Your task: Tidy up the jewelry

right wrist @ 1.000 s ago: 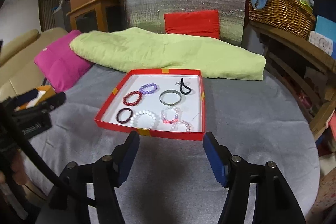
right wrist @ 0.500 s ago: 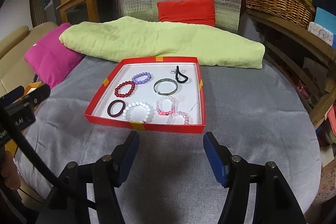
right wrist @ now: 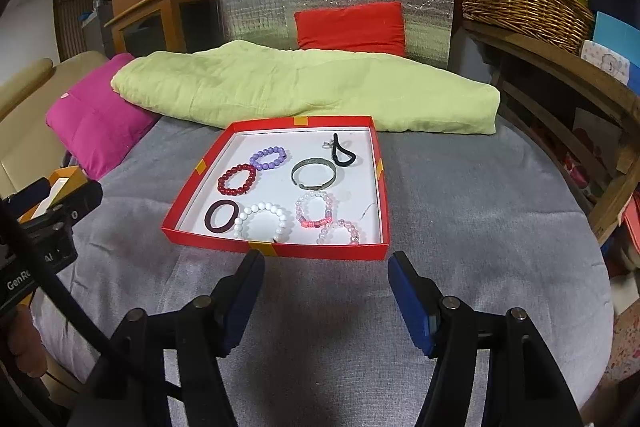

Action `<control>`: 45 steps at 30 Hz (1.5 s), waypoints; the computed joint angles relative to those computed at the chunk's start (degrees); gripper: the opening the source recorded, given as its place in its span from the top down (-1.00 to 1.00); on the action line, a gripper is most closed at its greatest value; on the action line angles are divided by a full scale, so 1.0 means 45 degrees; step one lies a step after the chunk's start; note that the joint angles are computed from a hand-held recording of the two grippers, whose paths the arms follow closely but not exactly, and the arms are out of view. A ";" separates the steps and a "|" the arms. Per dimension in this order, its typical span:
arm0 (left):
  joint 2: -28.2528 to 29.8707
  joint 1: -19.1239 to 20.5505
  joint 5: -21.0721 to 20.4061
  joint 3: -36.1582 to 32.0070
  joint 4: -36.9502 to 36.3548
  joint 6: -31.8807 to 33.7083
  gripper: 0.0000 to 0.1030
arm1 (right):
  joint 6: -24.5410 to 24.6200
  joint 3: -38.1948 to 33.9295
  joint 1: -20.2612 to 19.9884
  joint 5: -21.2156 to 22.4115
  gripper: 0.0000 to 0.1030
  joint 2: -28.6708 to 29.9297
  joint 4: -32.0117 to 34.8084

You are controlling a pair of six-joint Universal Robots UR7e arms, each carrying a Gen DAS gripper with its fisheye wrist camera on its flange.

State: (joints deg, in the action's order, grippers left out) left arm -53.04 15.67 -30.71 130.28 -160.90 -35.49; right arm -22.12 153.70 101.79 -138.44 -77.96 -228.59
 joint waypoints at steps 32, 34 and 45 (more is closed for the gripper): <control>-0.0170 0.0205 -0.0025 0.0103 -0.0030 -0.0050 -0.70 | 0.0135 -0.0114 -0.0005 0.0318 -0.32 0.0377 -0.0160; -0.0166 0.0204 -0.0004 0.0101 -0.0016 -0.0065 -0.70 | 0.0150 -0.0116 -0.0008 0.0337 -0.32 0.0390 -0.0153; -0.0194 0.0216 0.0012 0.0104 0.0054 -0.0146 -0.70 | 0.0093 -0.0110 0.0017 0.0411 -0.32 0.0403 -0.0327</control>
State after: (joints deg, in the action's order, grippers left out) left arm -53.91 16.64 -30.66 130.75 -160.66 -36.15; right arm -21.70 153.20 101.87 -136.59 -76.15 -230.06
